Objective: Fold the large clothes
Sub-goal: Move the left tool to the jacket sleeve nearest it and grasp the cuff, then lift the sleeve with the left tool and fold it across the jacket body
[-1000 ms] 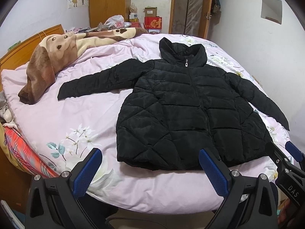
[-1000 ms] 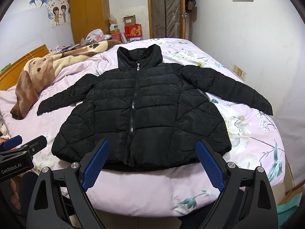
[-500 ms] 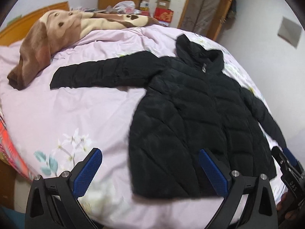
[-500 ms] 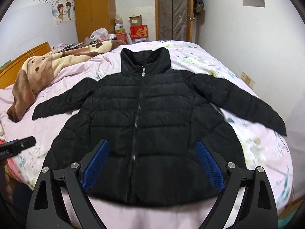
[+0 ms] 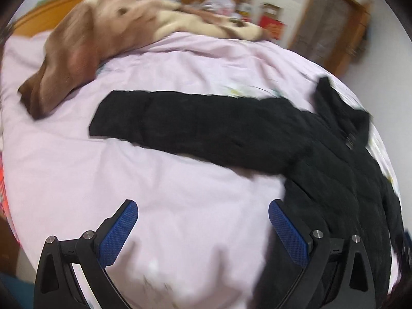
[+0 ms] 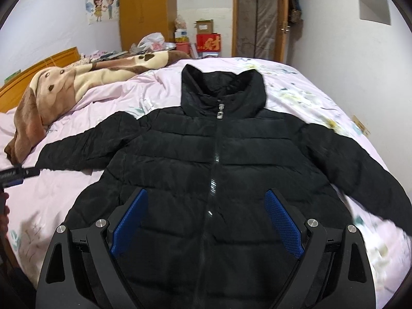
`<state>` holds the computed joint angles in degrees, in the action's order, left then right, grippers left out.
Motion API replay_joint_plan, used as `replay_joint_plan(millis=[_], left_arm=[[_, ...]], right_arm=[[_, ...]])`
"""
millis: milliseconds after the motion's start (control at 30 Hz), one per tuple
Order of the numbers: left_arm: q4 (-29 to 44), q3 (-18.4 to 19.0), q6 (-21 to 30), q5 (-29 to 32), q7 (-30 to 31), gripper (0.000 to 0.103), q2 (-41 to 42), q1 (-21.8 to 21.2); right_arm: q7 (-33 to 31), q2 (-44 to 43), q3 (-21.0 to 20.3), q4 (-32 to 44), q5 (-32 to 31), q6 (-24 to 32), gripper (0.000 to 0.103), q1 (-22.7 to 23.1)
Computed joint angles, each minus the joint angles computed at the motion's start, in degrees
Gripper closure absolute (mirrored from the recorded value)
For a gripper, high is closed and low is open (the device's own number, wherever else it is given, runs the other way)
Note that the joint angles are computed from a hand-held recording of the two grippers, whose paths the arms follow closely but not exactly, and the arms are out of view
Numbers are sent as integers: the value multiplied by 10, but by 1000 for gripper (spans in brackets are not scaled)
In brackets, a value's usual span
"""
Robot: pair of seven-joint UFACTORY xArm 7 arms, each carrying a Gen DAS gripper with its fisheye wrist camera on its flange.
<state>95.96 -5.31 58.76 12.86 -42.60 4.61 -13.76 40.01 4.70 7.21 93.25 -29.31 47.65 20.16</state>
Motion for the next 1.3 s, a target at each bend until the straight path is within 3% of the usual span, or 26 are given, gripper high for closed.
replay_joint_plan(millis=[167,233,467,800,867,967,1033,1133,1300], left_arm=[[25,30,-1,-30,-21,1,57,37],[24,38,-26,-63,-25,1,73,55],[77,64,-43,-56,-84,2,145,76],[166,67,-32,-96,-94,2,235,98],[173,62,-52,-118,-99,10,245,107],[213,59,-34,-131,-99,29,267,109],[211,56,-49,-140,-94,54,267,112],[196,66,-61,-126,-112,79,253,101],[200,75,-72,-84,-111,87,243,82]], right_arm=[[-35,74,-8,71,5,-4,11,14],[-58,107,-12,106,21,-3,11,21],[-103,180,-37,182,58,-9,11,47],[-130,245,-59,263,105,1,11,61],[-132,250,-59,266,113,3,11,61],[-140,259,-59,277,122,9,11,63],[-144,263,-59,282,128,12,11,63],[-143,263,-63,284,126,14,11,68],[-126,257,-73,283,112,23,11,75]])
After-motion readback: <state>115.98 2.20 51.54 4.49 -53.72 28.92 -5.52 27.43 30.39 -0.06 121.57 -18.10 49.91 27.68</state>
